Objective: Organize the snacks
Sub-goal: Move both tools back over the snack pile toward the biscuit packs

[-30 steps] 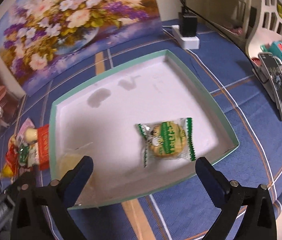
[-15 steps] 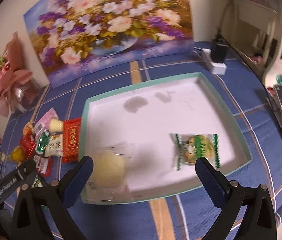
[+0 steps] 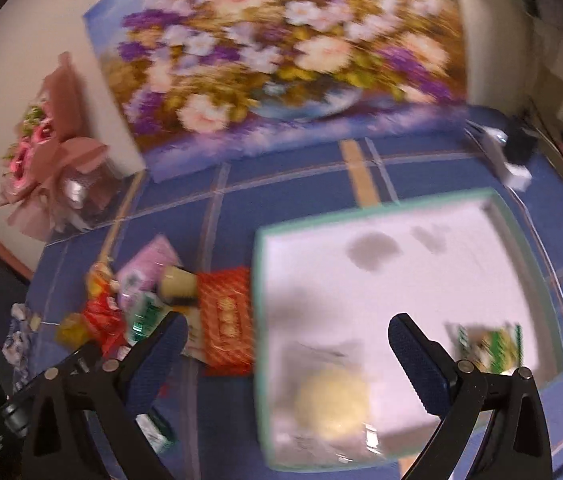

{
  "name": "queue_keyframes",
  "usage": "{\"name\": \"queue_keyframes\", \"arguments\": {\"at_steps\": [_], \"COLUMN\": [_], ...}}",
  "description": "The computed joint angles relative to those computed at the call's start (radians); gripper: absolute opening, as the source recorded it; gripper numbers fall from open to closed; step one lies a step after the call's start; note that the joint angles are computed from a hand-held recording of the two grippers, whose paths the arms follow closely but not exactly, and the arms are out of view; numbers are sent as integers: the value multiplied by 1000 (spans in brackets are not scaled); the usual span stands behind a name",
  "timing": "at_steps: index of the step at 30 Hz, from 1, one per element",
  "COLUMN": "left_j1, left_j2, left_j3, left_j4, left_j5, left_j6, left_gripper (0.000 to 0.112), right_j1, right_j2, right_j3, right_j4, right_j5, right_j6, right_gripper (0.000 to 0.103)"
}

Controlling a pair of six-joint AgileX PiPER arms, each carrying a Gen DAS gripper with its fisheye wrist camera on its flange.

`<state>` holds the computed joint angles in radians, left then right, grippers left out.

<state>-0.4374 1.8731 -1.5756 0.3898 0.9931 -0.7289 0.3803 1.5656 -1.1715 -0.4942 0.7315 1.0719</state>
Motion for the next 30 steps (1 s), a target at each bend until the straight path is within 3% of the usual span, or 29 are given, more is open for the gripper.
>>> {"name": "queue_keyframes", "arguments": {"at_steps": [3,8,13,20,30], "left_j1": [33,115,179,188,228], "left_j2": [-45,-46,-30,68,103], "left_j3": [57,130,183,98,83], "left_j4": [-51,-239,-286,-227,-196], "left_j5": [-47,-52,-44,-15,23], "left_j6": [34,136,123,97,131], "left_gripper": [97,97,96,96,97], "right_j1": [53,151,166,152,179], "right_j2": [7,56,133,241,420], "right_j3": [-35,-49,-72,-145,-309], "right_j4": [-15,8,144,198,340], "right_j5": [-14,-19,-28,10,59], "right_j6": [32,11,-119,-233,-414], "right_gripper": [102,102,99,95,88]}}
